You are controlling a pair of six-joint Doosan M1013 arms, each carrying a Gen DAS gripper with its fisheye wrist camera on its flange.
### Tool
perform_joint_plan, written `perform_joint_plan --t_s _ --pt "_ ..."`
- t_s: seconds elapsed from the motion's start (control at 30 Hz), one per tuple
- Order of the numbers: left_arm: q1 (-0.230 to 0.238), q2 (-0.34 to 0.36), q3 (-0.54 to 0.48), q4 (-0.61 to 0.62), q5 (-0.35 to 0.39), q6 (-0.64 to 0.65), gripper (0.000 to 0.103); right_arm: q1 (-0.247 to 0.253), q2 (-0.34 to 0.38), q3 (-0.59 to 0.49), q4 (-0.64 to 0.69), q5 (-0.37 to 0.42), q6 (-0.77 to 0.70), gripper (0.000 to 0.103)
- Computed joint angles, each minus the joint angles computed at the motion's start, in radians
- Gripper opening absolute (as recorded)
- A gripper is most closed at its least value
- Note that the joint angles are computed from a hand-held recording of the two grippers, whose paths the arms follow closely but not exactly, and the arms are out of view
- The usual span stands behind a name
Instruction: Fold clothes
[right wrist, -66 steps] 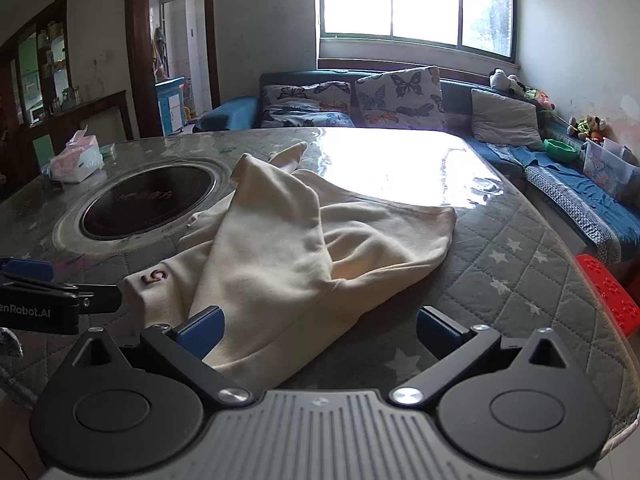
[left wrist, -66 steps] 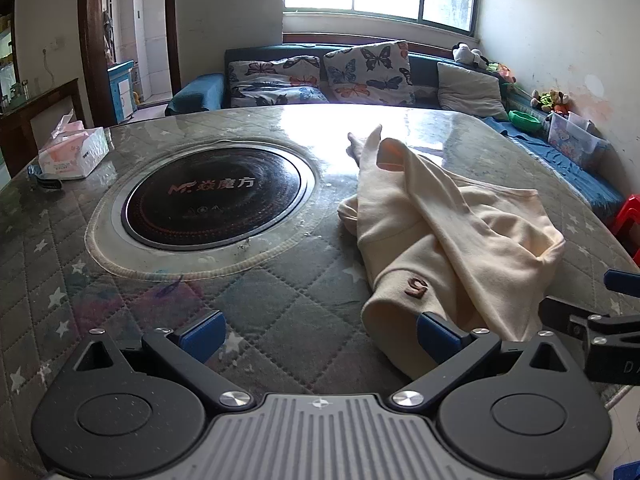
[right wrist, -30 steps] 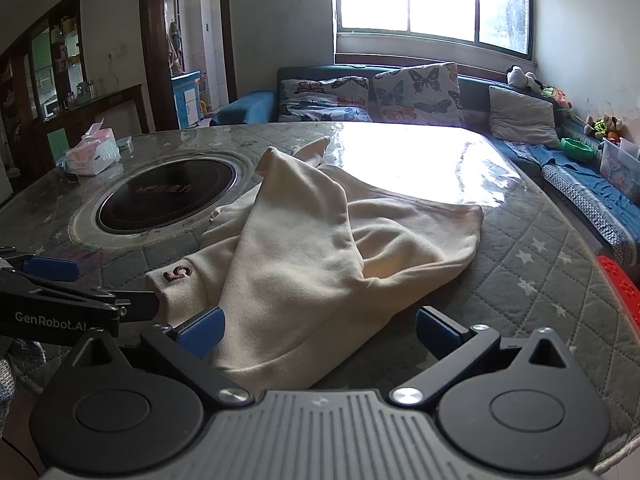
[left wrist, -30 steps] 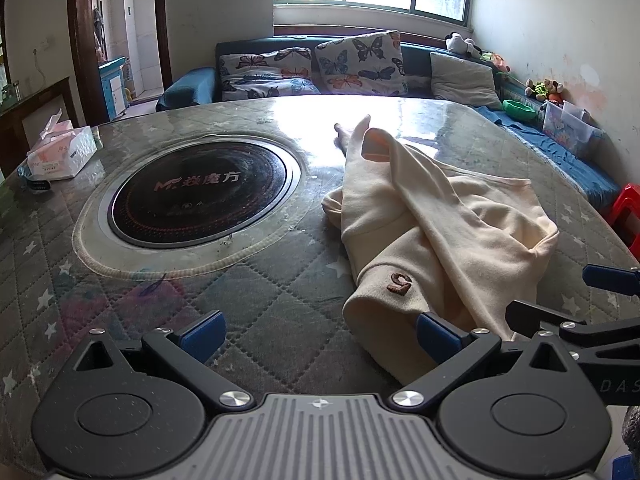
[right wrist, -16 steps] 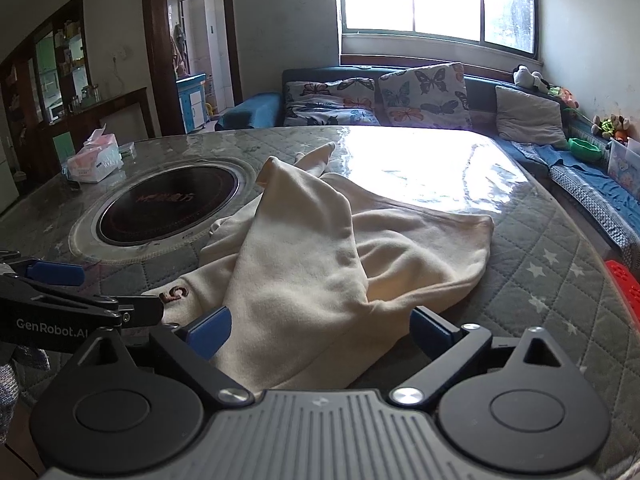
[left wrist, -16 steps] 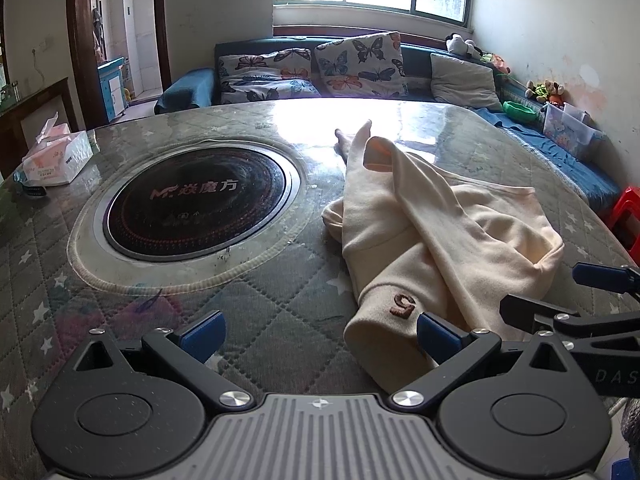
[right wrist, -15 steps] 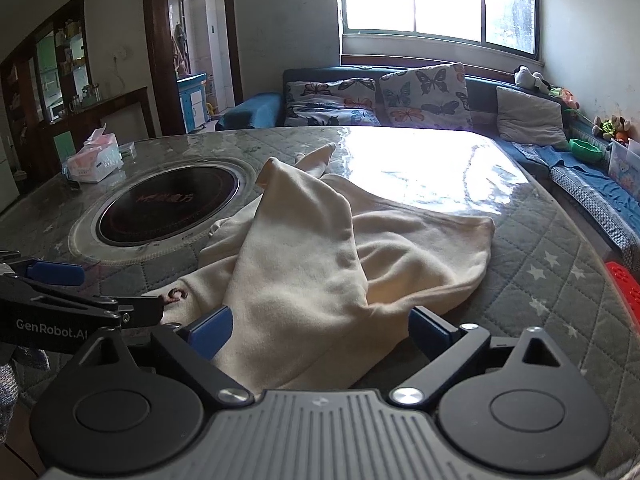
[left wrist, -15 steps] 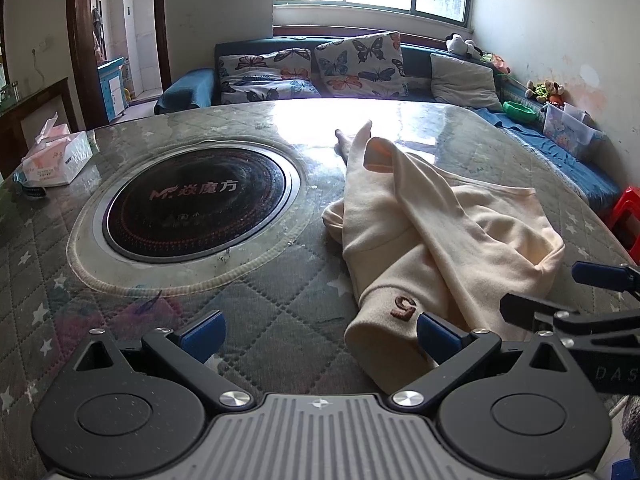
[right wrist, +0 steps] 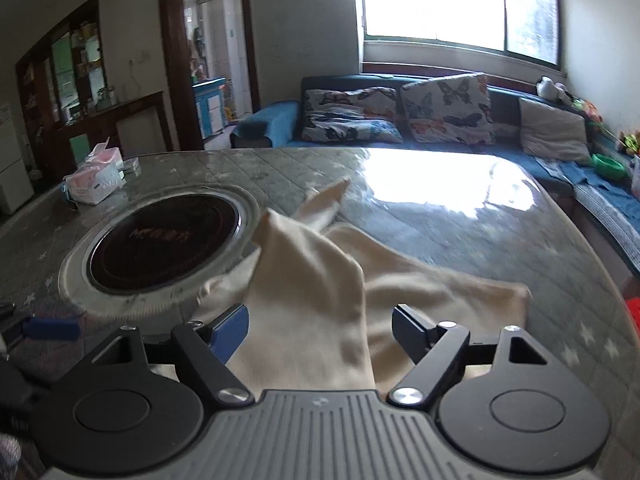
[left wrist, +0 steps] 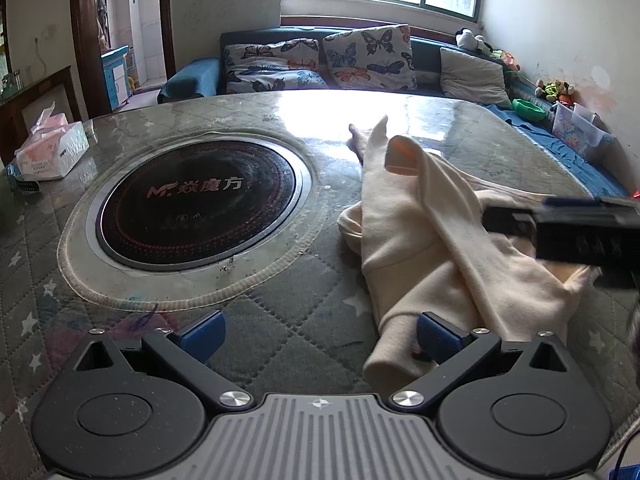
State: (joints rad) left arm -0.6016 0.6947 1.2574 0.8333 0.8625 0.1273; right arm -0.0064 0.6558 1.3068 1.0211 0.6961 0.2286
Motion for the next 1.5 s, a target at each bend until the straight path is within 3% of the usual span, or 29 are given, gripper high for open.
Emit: perform_joint_plan --t_s 0.3,0.43,0.63,1.1,1.33,1.43,1.5 --pt "0.017 0.005 -0.001 -0.029 -0.004 0.016 0.103 0.046 0.078 -0.132 -0.079 0.026 0.076 0.067" --pt "0.021 0.007 -0.001 -0.040 0.001 0.019 0.103 0.058 0.107 -0.176 -0.128 0.031 0.127 0.050" --pt "0.023 0.009 -0.007 -0.045 0.012 0.022 0.103 0.043 0.118 -0.195 -0.117 0.073 0.140 0.009" --pt "0.013 0.012 -0.013 -0.028 -0.002 0.027 0.103 -0.062 0.008 -0.055 0.114 -0.118 -0.025 0.004" --pt "0.006 0.016 -0.021 -0.023 -0.011 0.044 0.103 -0.070 0.006 -0.054 0.091 -0.038 -0.030 0.010" --pt "0.006 0.014 -0.019 -0.024 -0.006 0.045 0.103 -0.054 0.023 -0.075 0.076 0.006 -0.033 0.027" --pt "0.007 0.013 -0.016 -0.025 -0.004 0.044 0.103 -0.042 0.037 -0.092 0.065 0.037 -0.032 0.032"
